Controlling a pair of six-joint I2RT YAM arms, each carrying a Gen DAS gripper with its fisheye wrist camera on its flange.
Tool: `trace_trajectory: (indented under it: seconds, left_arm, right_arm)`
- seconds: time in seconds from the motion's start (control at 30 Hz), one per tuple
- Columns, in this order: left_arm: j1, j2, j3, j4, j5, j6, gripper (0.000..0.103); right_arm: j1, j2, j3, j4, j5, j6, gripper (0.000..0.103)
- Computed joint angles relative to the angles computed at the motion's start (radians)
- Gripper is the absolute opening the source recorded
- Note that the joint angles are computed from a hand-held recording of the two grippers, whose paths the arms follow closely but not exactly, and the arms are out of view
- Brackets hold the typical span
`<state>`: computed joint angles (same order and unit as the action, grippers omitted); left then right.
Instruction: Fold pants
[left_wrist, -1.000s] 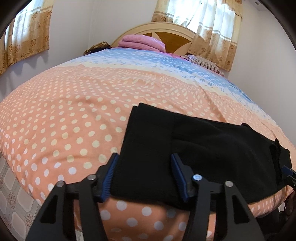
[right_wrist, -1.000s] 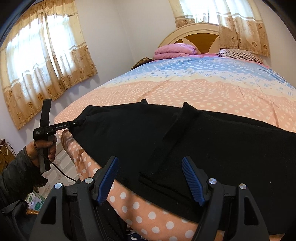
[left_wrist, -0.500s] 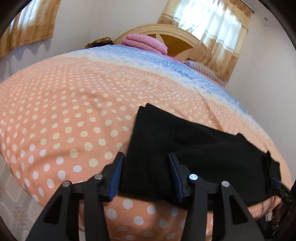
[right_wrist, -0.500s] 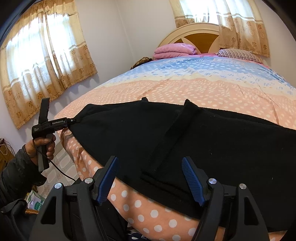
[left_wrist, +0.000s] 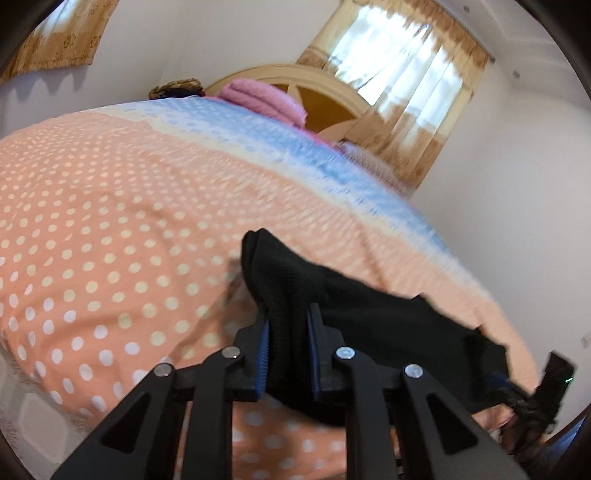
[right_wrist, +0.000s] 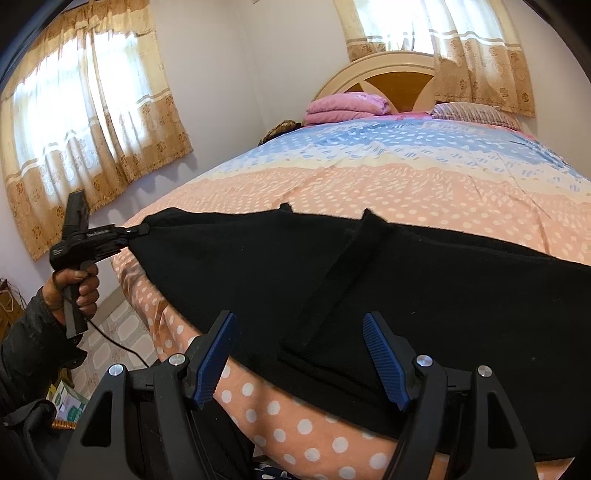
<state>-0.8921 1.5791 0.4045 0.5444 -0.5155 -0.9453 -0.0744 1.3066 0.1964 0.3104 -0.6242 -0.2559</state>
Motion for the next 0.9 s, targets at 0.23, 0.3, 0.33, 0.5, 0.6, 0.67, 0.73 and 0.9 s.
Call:
trace_trajectory:
  seconds: [0.23, 0.3, 0.33, 0.5, 0.6, 0.67, 0.73, 0.9]
  left_arm:
    - [-0.077, -0.097, 0.048, -0.026, -0.055, 0.069, 0.018]
    - [-0.099, -0.115, 0.078, -0.047, -0.068, 0.095, 0.018]
    - [-0.112, -0.122, 0.096, -0.057, -0.075, 0.107, 0.018]
    - [-0.164, -0.113, 0.207, -0.083, -0.075, 0.191, 0.018]
    - [-0.189, -0.073, 0.301, -0.103, -0.054, 0.252, 0.018]
    - [-0.199, -0.029, 0.381, -0.109, -0.024, 0.302, 0.018]
    - [-0.203, 0.001, 0.436, -0.117, 0.001, 0.334, 0.018]
    - [-0.205, 0.144, 0.662, -0.19, 0.109, 0.42, 0.018]
  right_arm:
    - [-0.073, -0.041, 0.02, -0.056, -0.04, 0.005, 0.073]
    - [-0.096, -0.054, 0.03, -0.083, -0.054, -0.009, 0.073]
    - [-0.11, -0.065, 0.035, -0.102, -0.061, -0.018, 0.073]
    - [-0.233, -0.093, 0.083, -0.24, -0.136, -0.095, 0.073]
    - [-0.335, -0.089, 0.126, -0.328, -0.187, -0.151, 0.073]
    - [-0.415, -0.076, 0.16, -0.389, -0.224, -0.193, 0.073]
    - [-0.486, -0.057, 0.189, -0.434, -0.254, -0.228, 0.073]
    - [-0.621, 0.027, 0.253, -0.486, -0.283, -0.276, 0.073]
